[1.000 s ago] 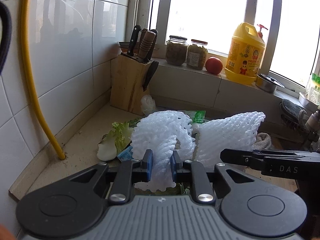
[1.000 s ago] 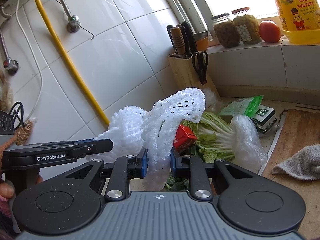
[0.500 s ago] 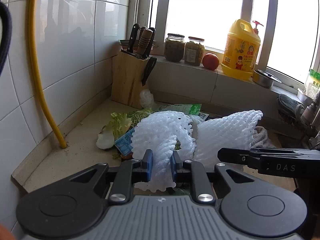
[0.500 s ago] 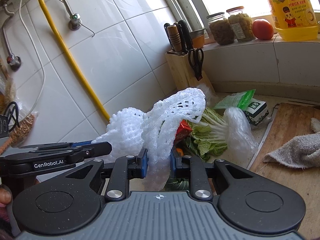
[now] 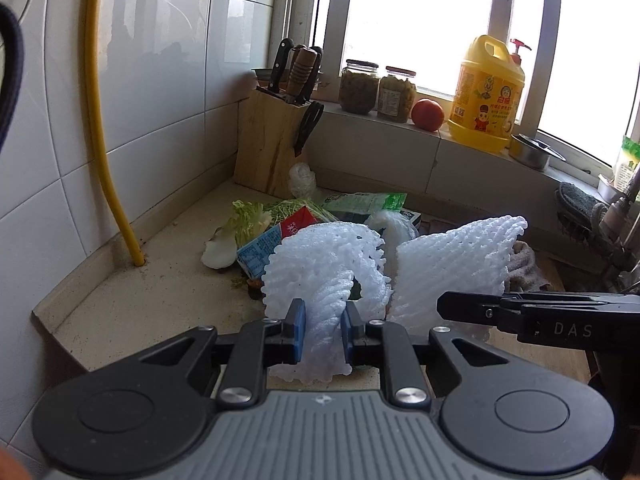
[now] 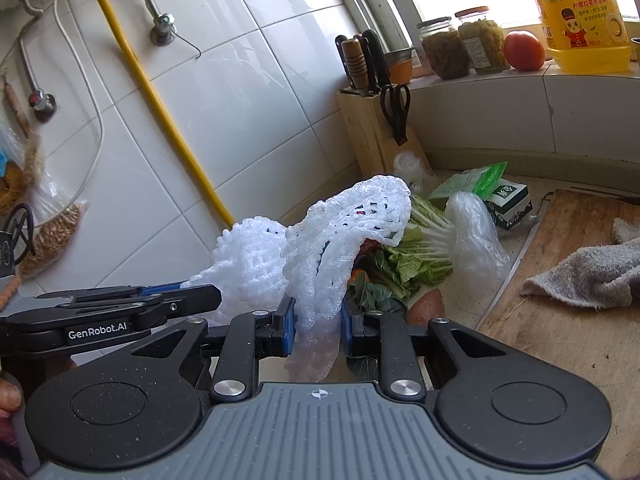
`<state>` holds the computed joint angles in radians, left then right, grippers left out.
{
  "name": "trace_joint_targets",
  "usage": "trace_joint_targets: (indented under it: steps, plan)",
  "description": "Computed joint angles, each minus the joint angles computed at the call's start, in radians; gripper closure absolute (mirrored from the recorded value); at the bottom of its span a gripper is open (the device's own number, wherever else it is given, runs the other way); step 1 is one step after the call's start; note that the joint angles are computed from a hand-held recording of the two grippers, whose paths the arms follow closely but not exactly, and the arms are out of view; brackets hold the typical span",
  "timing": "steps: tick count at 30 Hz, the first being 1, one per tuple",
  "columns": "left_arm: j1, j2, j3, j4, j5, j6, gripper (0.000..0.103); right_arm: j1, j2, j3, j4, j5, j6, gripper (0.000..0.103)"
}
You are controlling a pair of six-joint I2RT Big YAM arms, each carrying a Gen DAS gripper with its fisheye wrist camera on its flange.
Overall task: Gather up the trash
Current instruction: 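Carry both foam nets over the trash bin below the counter edge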
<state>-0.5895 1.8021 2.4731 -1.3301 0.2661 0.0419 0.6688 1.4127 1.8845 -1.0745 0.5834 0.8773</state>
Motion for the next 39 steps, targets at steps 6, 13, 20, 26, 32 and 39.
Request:
trace_joint_targets:
  steps: [6,13,20,26,32,39]
  plan:
    - [0.007,-0.066,-0.103,0.04,-0.024,-0.023,0.087,0.016,0.008,0.009,-0.017,-0.009,0.004,0.074]
    - [0.021,-0.143,-0.221,0.077,-0.057,-0.051,0.087,0.037,0.028,0.035,-0.023,-0.025,-0.012,0.074]
    - [0.051,-0.231,-0.359,0.102,-0.092,-0.095,0.087,0.06,0.052,0.061,-0.028,-0.046,-0.027,0.074]
    - [0.089,-0.279,-0.439,0.095,-0.112,-0.13,0.087,0.072,0.084,0.085,-0.026,-0.109,-0.036,0.074]
    - [0.139,-0.299,-0.458,0.084,-0.145,-0.136,0.087,0.077,0.133,0.124,-0.019,-0.178,-0.071,0.074]
    - [0.19,-0.314,-0.492,0.08,-0.169,-0.157,0.087,0.052,0.221,0.23,-0.011,-0.262,-0.106,0.074]
